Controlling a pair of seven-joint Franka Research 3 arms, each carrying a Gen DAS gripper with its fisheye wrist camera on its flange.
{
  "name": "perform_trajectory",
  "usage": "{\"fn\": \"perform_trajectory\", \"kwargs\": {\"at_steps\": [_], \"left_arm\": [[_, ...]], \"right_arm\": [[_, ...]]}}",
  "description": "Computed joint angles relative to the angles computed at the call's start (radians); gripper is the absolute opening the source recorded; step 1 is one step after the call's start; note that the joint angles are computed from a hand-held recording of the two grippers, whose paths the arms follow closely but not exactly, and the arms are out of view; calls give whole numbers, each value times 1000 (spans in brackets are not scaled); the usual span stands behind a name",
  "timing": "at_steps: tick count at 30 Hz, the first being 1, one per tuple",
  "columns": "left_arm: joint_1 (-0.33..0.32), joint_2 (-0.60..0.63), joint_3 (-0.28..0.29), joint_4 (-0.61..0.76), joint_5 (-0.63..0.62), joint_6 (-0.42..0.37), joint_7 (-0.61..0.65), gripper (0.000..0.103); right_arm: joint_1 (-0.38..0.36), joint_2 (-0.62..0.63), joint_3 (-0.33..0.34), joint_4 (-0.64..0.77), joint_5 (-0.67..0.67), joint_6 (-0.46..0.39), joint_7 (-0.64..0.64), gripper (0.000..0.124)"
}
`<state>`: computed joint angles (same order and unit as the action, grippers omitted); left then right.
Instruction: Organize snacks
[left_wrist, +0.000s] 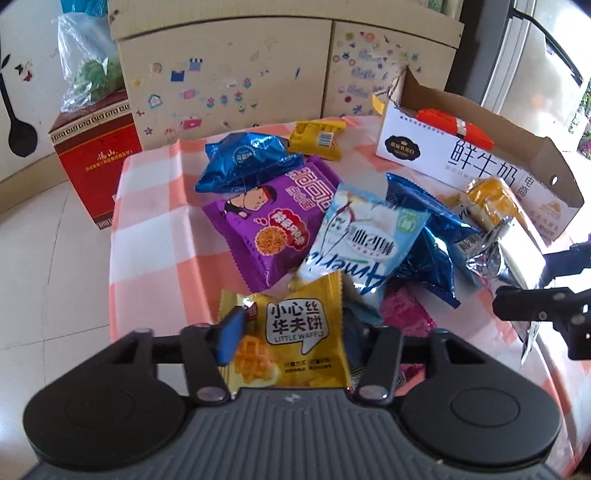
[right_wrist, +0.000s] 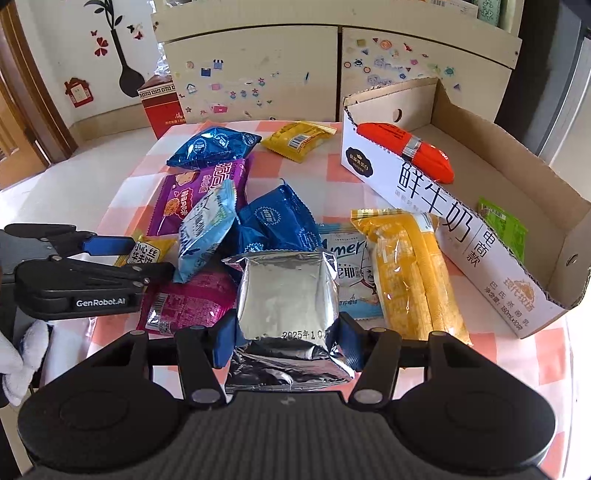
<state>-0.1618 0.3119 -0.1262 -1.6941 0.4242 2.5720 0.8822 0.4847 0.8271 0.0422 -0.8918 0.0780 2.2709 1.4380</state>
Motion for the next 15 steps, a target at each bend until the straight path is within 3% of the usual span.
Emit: {"fn": "perform_trajectory", "kwargs": {"at_steps": [7,10,12,15], "left_arm": [[1,-30,12,-32,19,22,-78,36],[6,-28,8,-33,6,8,-93,50],[6,-26,5,-29,4,-19,-89,68],[-20,-20,22,-14,80,-82,-124,75]], "right_arm": [[0,-2,-1,-5,1,7,2,63],[1,2,-2,2,-2,1,4,63],[1,3,-2,3,-2,0,5,63],[1,3,-2,4,-4,2,3,63]]}}
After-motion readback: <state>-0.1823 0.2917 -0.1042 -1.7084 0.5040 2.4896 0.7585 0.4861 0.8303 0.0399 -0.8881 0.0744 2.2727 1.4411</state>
